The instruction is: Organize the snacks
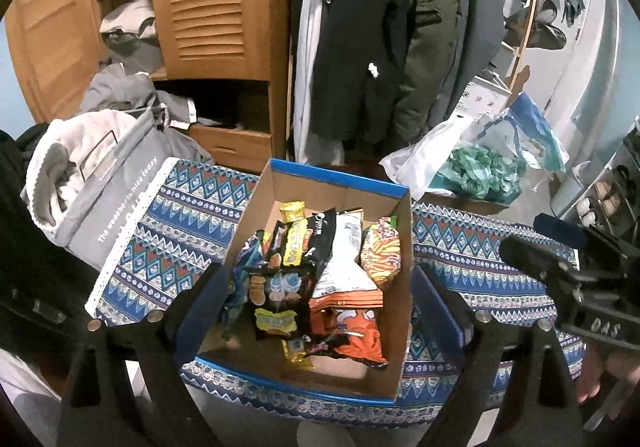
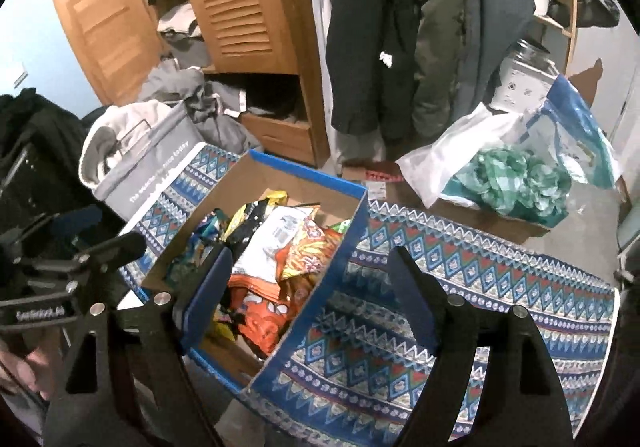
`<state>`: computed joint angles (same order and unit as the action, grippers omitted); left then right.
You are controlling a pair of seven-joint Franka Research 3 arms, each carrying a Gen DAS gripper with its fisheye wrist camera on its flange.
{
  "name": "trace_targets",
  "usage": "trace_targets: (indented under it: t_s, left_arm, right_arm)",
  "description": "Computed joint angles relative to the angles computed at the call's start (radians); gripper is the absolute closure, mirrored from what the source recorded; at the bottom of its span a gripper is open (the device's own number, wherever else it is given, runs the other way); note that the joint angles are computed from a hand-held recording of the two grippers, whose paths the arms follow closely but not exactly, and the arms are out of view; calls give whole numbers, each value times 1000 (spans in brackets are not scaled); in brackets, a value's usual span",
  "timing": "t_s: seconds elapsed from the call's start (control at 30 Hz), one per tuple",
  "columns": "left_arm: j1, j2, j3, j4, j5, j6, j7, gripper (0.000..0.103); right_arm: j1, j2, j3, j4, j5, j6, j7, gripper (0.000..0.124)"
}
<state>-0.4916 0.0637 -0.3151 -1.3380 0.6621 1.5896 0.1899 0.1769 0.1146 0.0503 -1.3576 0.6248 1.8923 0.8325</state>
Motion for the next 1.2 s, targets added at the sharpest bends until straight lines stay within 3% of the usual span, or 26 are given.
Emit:
trace_targets:
  t_s: [0.4, 1.2]
  left_arm:
    - [-64, 86, 17, 116, 63, -45, 33, 10]
    - [-70, 93, 36, 126, 22, -21, 37, 10]
  right_arm:
    - [-25, 14, -12, 9, 21, -20, -10, 44]
    - [-39, 25, -8, 27, 20, -53, 2, 44]
